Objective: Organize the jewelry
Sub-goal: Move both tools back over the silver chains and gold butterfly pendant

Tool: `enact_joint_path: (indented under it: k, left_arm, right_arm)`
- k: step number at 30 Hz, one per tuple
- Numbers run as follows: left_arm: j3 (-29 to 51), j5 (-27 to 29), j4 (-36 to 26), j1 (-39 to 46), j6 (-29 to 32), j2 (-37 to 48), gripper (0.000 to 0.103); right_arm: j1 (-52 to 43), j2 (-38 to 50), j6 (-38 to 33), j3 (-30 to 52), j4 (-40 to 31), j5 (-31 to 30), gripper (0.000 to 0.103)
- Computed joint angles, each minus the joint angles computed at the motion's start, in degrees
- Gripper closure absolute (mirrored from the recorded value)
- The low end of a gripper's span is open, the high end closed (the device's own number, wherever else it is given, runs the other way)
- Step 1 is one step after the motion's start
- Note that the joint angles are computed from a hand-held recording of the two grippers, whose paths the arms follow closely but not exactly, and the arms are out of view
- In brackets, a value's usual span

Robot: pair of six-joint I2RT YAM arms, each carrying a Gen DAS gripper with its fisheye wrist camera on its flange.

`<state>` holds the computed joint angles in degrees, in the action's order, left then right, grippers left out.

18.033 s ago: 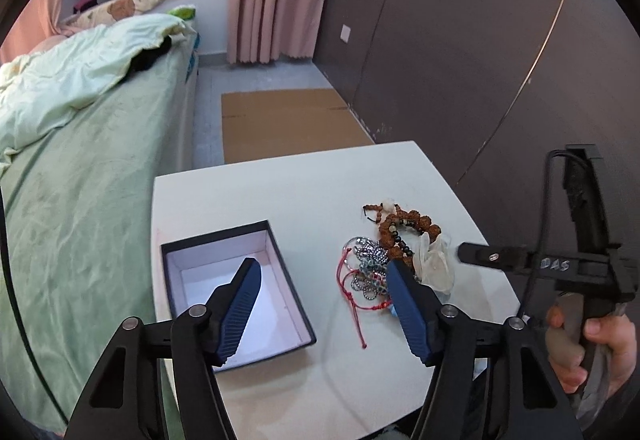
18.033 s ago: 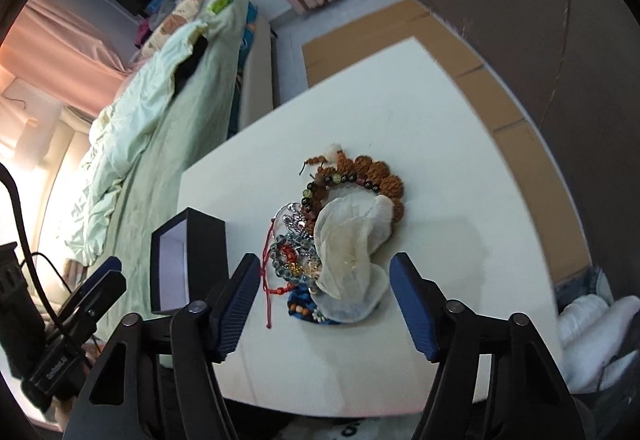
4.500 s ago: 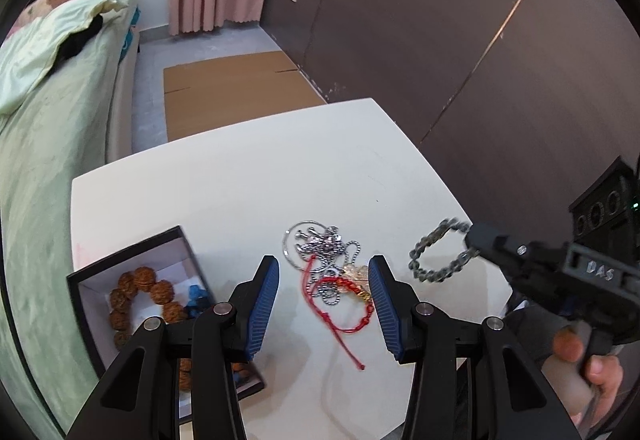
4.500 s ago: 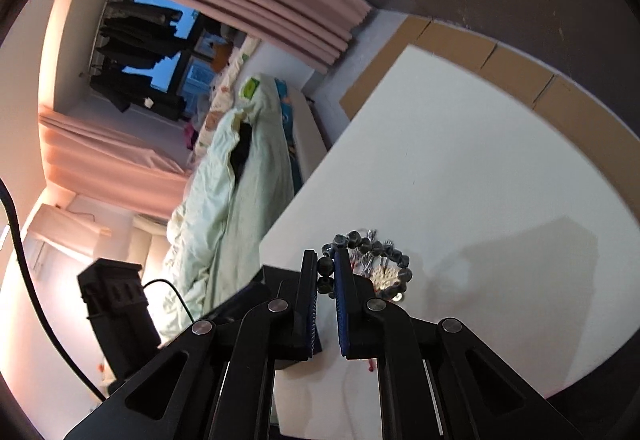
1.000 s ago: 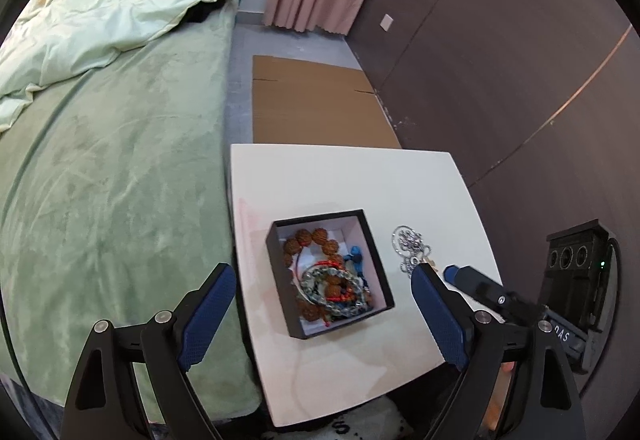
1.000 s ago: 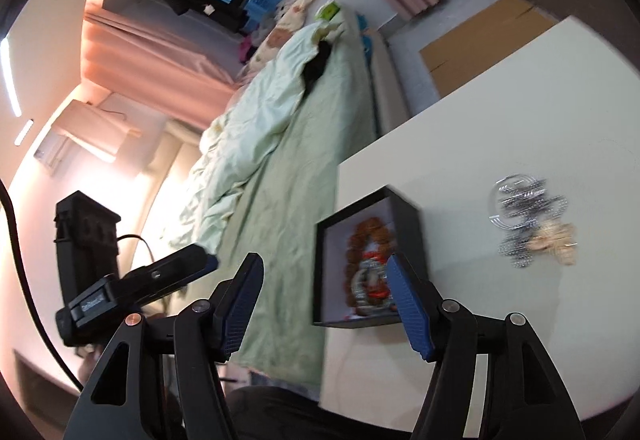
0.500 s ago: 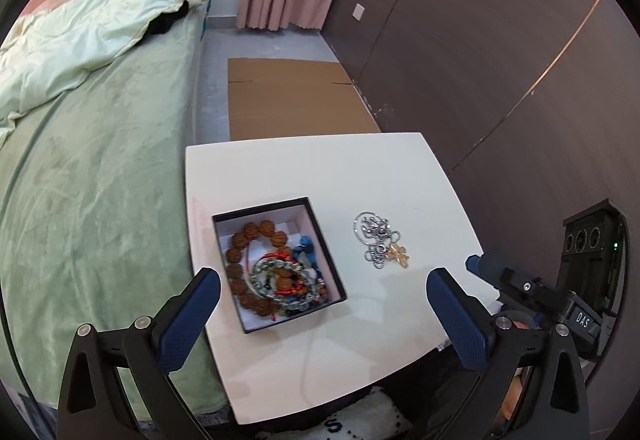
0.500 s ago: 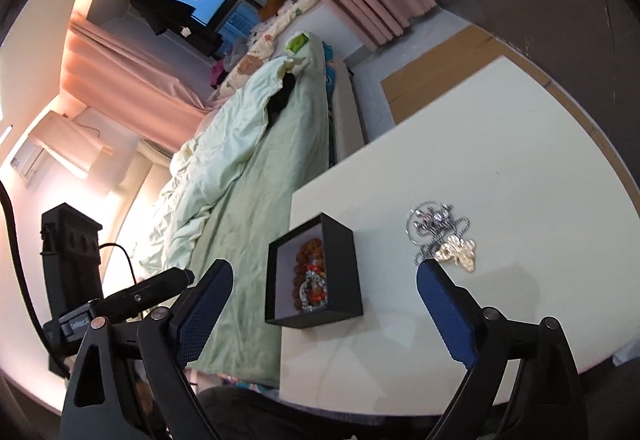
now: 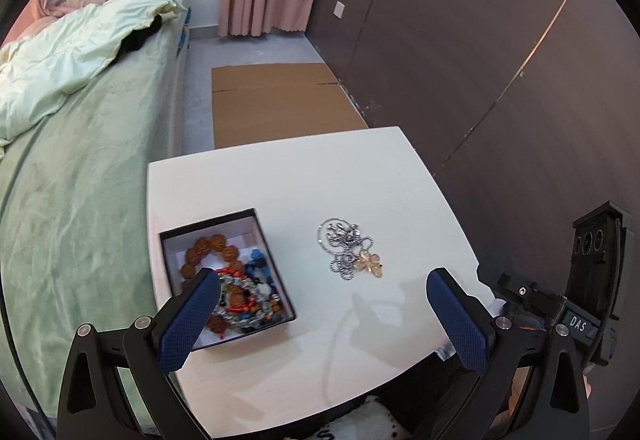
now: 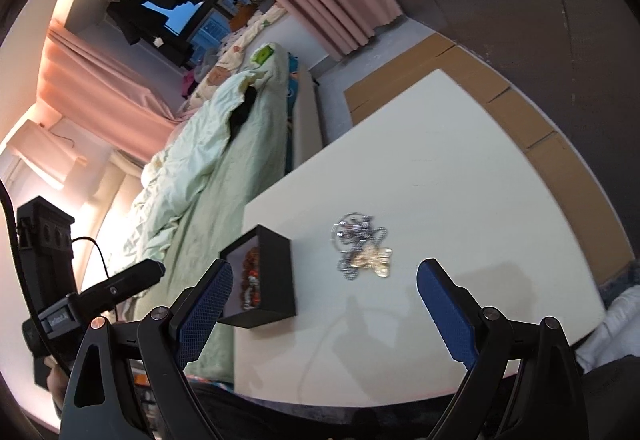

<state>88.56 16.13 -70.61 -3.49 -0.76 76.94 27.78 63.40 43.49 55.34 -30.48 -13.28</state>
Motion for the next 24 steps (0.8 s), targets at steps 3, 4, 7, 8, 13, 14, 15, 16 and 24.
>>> enact_joint_path:
  k: [3,4,7,8,13,14,15,16,24]
  left_arm:
    - [-1.00,-0.63,1.66,-2.64,-1.73,0.82,0.002]
    - [-1.50,-0.80,2.53,-3.86,-2.46,1.19,0.004]
    - [-2.41,-2.97,4.19,-7.24,-3.83,2.43,0.016]
    - [-2.62,-3.38,4.54,-7.84,-4.00,2.87,0.021]
    - [-3.78,-4.79,6.87,-10.39,-4.38,5.66,0.039]
    - [-3.89,-5.02,7.29,-10.38,-4.40,6.16,0.043]
    - [-4.03,-5.04,7.71,-10.37,-4.54,6.60,0.045]
    - [-4.12,-4.79,8.05,-10.09,-4.50,7.06,0.047]
    - [-3.64,-4.95,8.59,-8.50,-1.68,9.08,0.050]
  right_arm:
    - [-1.60,-0.78,-1.77,-0.29,-1.79,-0.06,0.009]
    - [-2.33,-1.12,-2.17,-0.53,-2.40,-0.13,0.009]
    - [-4.07,-1.52,-3.43,-1.24,-3.49,-0.17,0.009]
    - [-5.09,-1.29,-3.92,-1.68,-3.63,-0.82,0.010]
    - [-6.92,1.67,-6.13,-2.45,-3.90,-2.92,0.025]
    - [-6.65,2.41,-6.82,-2.39,-3.83,-2.69,0.027]
    - [-6.28,3.01,-7.48,-2.69,-3.09,-2.79,0.028]
    - [-6.07,3.99,-8.25,-2.97,-2.07,-3.38,0.030]
    - [-1.18,11.40,-10.79,-1.08,0.90,-1.67,0.034]
